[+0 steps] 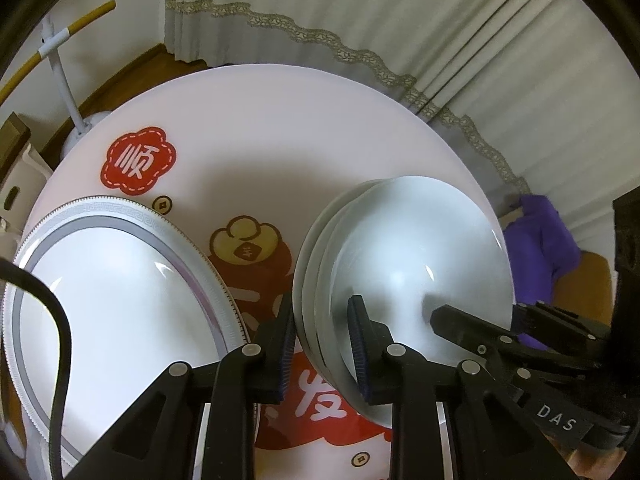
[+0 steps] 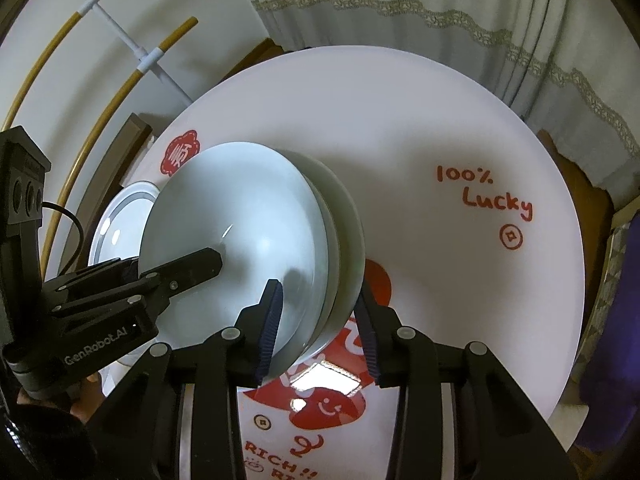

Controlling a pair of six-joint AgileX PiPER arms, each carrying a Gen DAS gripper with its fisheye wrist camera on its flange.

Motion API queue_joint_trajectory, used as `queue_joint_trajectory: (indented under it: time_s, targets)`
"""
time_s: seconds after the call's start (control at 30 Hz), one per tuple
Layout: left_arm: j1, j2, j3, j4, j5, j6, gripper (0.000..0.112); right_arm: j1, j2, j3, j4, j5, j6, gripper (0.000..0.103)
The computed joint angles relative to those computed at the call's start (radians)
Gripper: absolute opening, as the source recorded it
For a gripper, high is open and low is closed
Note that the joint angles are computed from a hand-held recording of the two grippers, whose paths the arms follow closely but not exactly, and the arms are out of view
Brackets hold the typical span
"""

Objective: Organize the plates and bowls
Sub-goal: 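Move the held bowl stack over the grey-rimmed plate stack with both grippers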

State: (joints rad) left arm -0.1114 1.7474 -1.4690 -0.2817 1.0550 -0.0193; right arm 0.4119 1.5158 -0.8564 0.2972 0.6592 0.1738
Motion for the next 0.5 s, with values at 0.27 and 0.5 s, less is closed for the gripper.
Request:
queue_joint_trajectory:
  time_s: [0.27, 0.5]
  targets:
    - [-0.002, -0.011, 0.005, -0.001, 0.003, -0.002, 0.022, 0.016, -0.014, 0.01, -0.052, -0.016, 0.065, 0.035]
    - [-0.01, -0.021, 0.009, 0.015, 0.01, -0.019, 0.022, 0.035, -0.018, 0.013, -0.091, -0.026, 0.099, 0.033]
